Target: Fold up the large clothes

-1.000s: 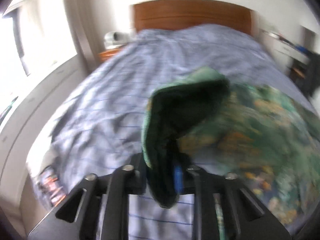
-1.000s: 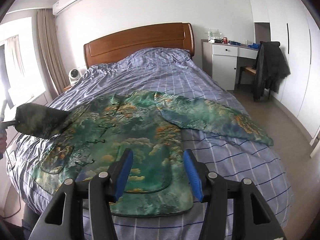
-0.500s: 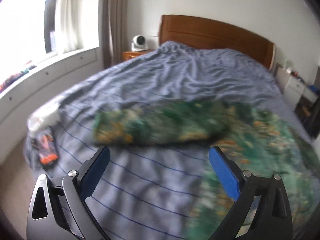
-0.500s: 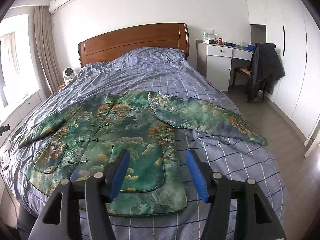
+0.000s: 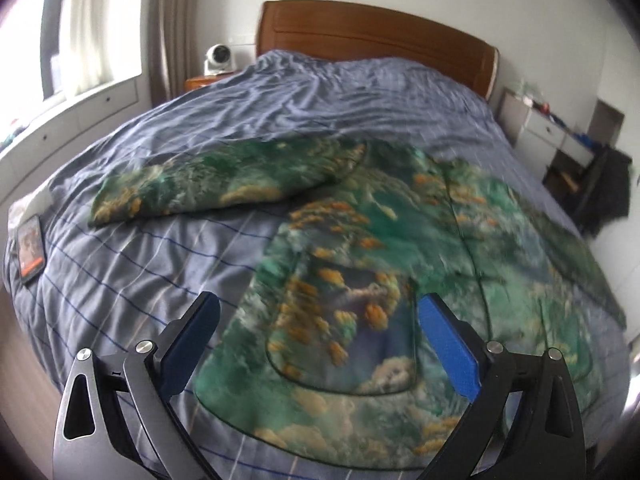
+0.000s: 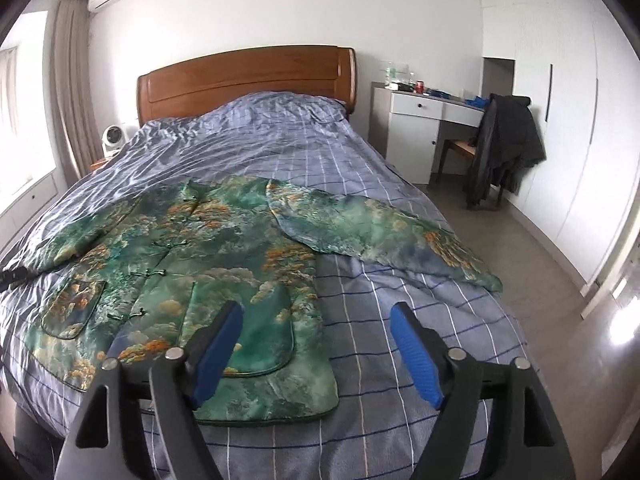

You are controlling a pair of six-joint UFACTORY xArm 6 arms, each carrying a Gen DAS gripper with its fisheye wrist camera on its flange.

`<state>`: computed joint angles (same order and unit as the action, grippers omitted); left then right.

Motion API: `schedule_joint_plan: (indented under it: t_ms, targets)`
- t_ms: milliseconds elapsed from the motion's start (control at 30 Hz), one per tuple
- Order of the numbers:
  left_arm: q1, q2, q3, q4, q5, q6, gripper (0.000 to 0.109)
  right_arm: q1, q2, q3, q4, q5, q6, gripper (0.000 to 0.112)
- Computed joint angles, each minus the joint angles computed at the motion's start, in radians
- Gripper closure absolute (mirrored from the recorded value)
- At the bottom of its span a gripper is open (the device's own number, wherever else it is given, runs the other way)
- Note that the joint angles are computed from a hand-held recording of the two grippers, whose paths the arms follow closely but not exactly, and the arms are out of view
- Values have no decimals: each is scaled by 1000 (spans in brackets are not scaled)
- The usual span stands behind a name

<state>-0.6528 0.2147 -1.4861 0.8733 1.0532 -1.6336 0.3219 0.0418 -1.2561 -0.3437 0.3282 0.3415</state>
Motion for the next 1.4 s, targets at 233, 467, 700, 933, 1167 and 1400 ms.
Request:
schedule_joint_plan:
  t_ms: [233, 467, 700, 933, 1167, 1400]
  targets:
    - [-39, 35, -55, -8, 2, 94, 7, 6, 11, -9, -9, 19, 4, 34]
    - [-37, 44, -59, -5, -54, 121, 7, 10, 15, -18, 2, 27, -11, 34]
    - [-16, 19, -17, -2, -51, 101, 7, 12, 19, -19, 20, 43, -22, 34]
    - [132, -54, 139, -1, -156, 203, 7, 17, 15, -19, 41, 64, -40, 34]
    - [259, 94, 28, 51, -358, 262, 7, 51, 34, -62, 39, 132, -34, 34]
    - [274, 478, -393, -165, -333, 695, 7, 103, 70, -147, 15, 206, -11, 34]
